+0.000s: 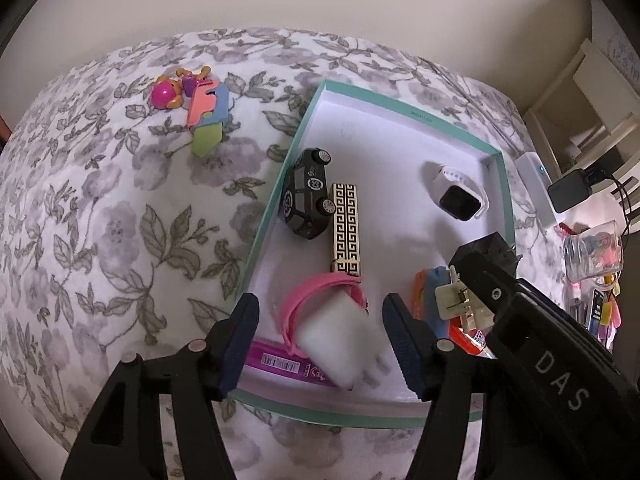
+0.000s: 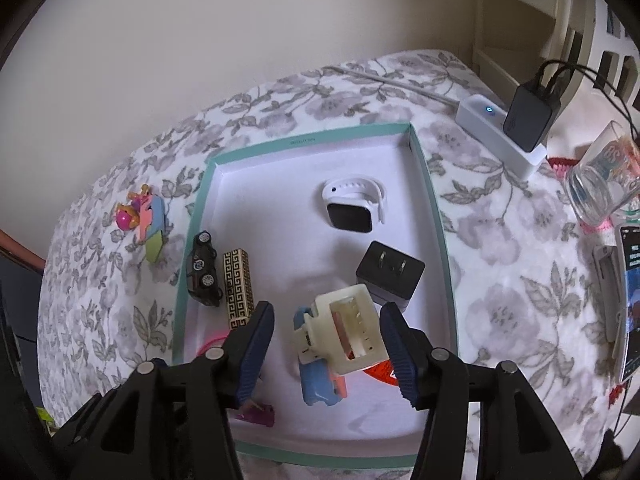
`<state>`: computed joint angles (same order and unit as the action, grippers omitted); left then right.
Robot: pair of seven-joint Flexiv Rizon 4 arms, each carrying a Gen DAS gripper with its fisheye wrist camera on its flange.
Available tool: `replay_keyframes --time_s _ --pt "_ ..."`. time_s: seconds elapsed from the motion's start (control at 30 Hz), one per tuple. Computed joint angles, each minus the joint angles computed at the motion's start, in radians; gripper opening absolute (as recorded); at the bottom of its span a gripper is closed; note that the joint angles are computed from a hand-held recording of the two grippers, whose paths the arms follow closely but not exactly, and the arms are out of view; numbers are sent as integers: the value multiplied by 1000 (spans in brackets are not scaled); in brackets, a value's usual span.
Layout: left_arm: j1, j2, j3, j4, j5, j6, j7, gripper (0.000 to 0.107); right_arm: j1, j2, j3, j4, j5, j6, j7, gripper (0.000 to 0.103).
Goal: Organize rigid objects
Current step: 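Carry the white charger and cream hair clip into the tray and release both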
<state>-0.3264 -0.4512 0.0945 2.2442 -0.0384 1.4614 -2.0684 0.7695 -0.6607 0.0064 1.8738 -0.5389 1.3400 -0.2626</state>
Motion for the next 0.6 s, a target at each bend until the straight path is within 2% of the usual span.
replay_keyframes --time_s 0.13,0.23,0.37,0.47,0.6 --pt "9 15 -3 13 -1 18 3 66 26 21 -36 15 -29 10 24 60" --pt "-17 29 35 17 16 27 -17 66 46 38 -64 27 -63 19 50 60" --pt "-117 49 170 0 98 10 -109 69 75 64 -109 48 -128 33 102 61" --pt "-170 62 255 -20 182 -23 -199 78 79 73 -123 55 -172 38 136 68" --pt "-195 78 320 -37 277 -61 -306 82 68 69 -111 47 -205 33 148 72"
